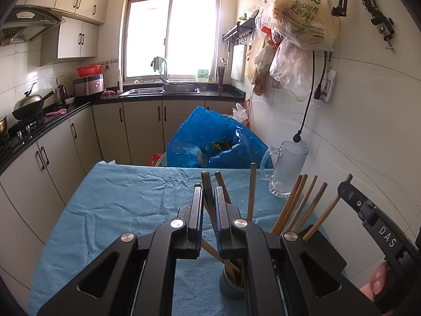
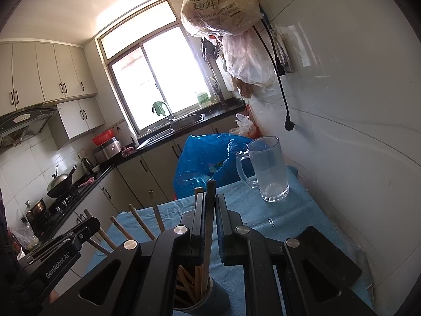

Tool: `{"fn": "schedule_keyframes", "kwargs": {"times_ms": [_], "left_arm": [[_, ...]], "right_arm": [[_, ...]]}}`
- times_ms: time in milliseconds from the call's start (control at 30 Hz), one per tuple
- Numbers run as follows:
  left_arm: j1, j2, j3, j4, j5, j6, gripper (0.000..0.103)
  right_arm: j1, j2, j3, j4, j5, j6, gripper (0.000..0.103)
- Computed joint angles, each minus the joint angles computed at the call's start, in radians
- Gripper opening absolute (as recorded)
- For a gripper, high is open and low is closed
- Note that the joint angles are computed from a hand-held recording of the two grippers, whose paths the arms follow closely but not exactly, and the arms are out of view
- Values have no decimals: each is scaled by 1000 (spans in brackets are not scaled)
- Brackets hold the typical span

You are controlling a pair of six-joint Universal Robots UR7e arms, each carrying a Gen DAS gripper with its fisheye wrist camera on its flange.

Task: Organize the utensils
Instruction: 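Open both grippers to release the chopsticks into the cup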

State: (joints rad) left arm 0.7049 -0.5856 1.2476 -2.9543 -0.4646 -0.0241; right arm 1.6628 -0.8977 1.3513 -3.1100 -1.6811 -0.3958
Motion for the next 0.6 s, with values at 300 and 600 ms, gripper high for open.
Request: {"fn": "schedule_keyframes", "kwargs": {"times_ms": [300,600], "left_arm": [[-7,0,0,-30,25,8,23],[-17,-4,11,-55,59,4,45]], "right_arm": [[4,-7,4,-4,-1,2,9],[7,-25,28,-46,0,4,45]]}}
